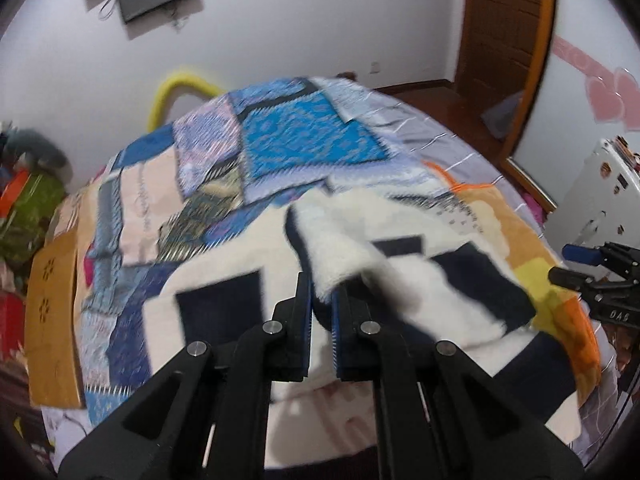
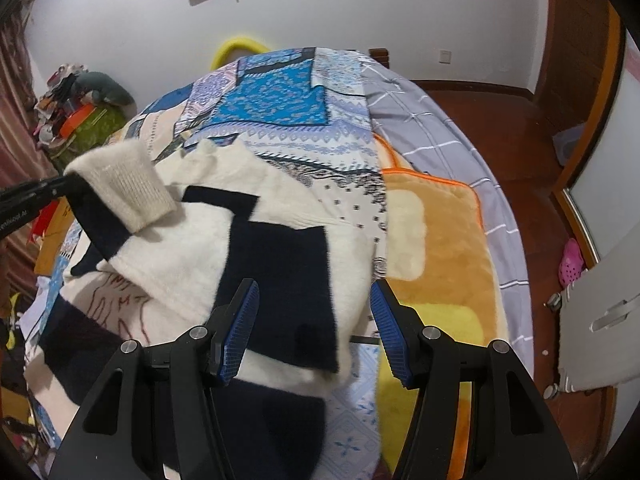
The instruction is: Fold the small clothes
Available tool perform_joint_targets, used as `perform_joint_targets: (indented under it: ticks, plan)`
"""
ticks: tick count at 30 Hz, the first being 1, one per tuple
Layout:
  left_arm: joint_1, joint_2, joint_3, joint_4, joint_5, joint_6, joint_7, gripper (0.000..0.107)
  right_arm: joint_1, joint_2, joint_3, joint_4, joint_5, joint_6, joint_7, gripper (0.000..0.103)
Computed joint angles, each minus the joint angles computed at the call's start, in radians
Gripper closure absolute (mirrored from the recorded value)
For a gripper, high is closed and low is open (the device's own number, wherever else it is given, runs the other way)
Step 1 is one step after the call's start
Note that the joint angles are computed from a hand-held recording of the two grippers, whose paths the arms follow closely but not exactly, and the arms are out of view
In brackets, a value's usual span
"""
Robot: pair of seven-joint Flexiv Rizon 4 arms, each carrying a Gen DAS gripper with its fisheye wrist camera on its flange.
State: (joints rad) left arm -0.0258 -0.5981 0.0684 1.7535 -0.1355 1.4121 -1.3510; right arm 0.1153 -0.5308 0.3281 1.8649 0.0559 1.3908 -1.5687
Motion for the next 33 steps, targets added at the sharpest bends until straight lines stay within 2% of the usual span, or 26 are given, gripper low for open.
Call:
perform_joint_targets:
  ticks: [4, 10, 17, 21, 23, 27, 28, 33]
  plan:
    - [0.034, 0.009, 0.007, 0.047, -0.015, -0.016, -0.005, 0.098, 0.029, -0.004, -0.004, -0.003, -0.016, -0.010, 0.005, 0.049]
    - [0.106, 0.020, -0.035, 0.123, -0.053, -0.002, 0.039, 0.098, 0.072, -0.017, -0.024, -0.014, -0.048, -0.042, 0.020, 0.049]
    - [0.089, -0.016, 0.025, 0.098, -0.048, -0.040, 0.005, 0.098, 0.100, -0.032, -0.033, -0.027, -0.064, -0.066, 0.038, 0.049]
    - [0.133, -0.017, -0.009, 0.100, -0.074, -0.071, 0.012, 0.097, 0.111, -0.040, -0.038, -0.035, -0.073, -0.078, 0.043, 0.049]
    - [0.152, -0.005, -0.033, 0.116, -0.084, -0.066, 0.036, 0.092, 0.113, -0.044, -0.039, -0.040, -0.075, -0.083, 0.045, 0.049]
    - [0.146, 0.022, -0.045, 0.147, -0.072, -0.016, 0.076, 0.056, 0.113, -0.059, -0.037, -0.055, -0.074, -0.096, 0.046, 0.049]
    - [0.146, 0.029, -0.052, 0.157, -0.071, 0.001, 0.088, 0.051, 0.113, -0.062, -0.036, -0.058, -0.073, -0.098, 0.045, 0.049]
    - [0.113, 0.042, -0.056, 0.162, -0.044, 0.034, 0.149, 0.045, 0.112, -0.072, -0.028, -0.066, -0.066, -0.111, 0.040, 0.049]
